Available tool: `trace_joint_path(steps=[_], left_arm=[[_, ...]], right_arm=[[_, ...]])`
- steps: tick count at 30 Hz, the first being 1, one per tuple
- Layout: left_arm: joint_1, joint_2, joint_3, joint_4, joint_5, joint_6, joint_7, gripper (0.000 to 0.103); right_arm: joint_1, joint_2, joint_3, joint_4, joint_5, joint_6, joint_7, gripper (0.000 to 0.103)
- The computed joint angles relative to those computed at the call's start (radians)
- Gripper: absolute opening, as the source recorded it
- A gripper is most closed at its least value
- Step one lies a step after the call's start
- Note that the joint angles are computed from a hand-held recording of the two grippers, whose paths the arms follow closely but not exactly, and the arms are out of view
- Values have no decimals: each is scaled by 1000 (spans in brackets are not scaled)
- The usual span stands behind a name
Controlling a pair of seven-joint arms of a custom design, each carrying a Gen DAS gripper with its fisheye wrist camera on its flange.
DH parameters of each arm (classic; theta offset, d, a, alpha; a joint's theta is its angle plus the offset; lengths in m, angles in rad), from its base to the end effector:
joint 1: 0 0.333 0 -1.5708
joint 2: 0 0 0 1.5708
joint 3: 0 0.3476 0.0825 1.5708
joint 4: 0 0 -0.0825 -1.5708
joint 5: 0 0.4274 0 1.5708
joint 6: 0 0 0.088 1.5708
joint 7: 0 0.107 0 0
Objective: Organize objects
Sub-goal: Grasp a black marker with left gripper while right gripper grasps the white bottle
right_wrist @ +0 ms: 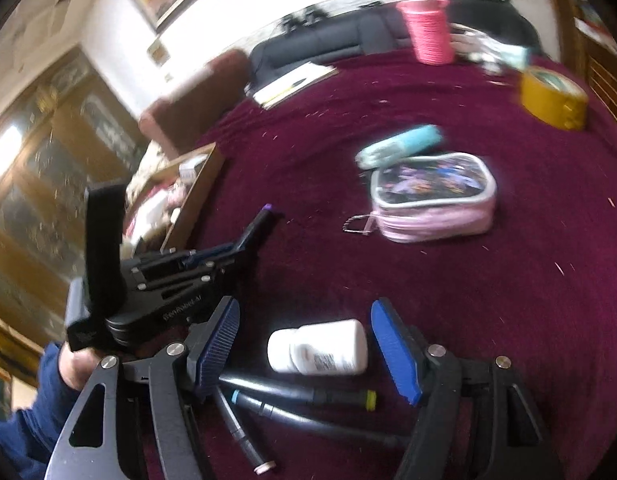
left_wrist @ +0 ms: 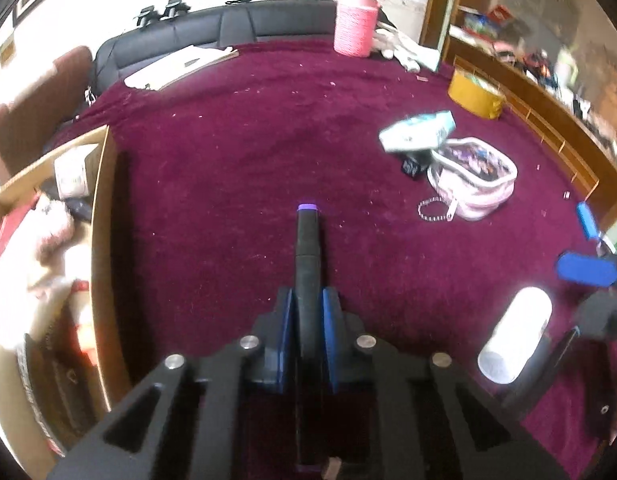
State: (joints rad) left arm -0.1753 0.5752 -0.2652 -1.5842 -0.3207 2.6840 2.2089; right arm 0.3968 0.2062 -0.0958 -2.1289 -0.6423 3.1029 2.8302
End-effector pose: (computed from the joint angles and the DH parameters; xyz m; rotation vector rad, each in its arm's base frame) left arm 0.7320 -0.2919 0.3721 -1.1309 2.5880 -0.8728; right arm 0.5989 0.2411 0.3918 -1.4056 1.9382 -0.3614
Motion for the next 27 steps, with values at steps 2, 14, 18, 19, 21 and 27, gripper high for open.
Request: trace_joint_path(steps=[2,14,18,19,21,27], left_arm=[[18,6,-22,-5,-29,24,20,14],[71,34,-77,22,-154,5,116,14],[67,33,-72,23,-165,1,121,14],[69,33,-73,25,-169,-2,124,14],[68,33,-72,25,-172,-5,130,14],[75,33,-78,25,-195,-8,142,14]], right_arm=[[-65,32,77,26,73,-3,-118,74],[-213,4,332,21,395,-256,-635,59],[-170,5,292,20,431,-287,-677,63],[-159,0,280,14,441,-283,-677,60],[-130,-15,249,-2,450,-267,-656,40],[-44,-65,134,-93,361,-154,-381,38]])
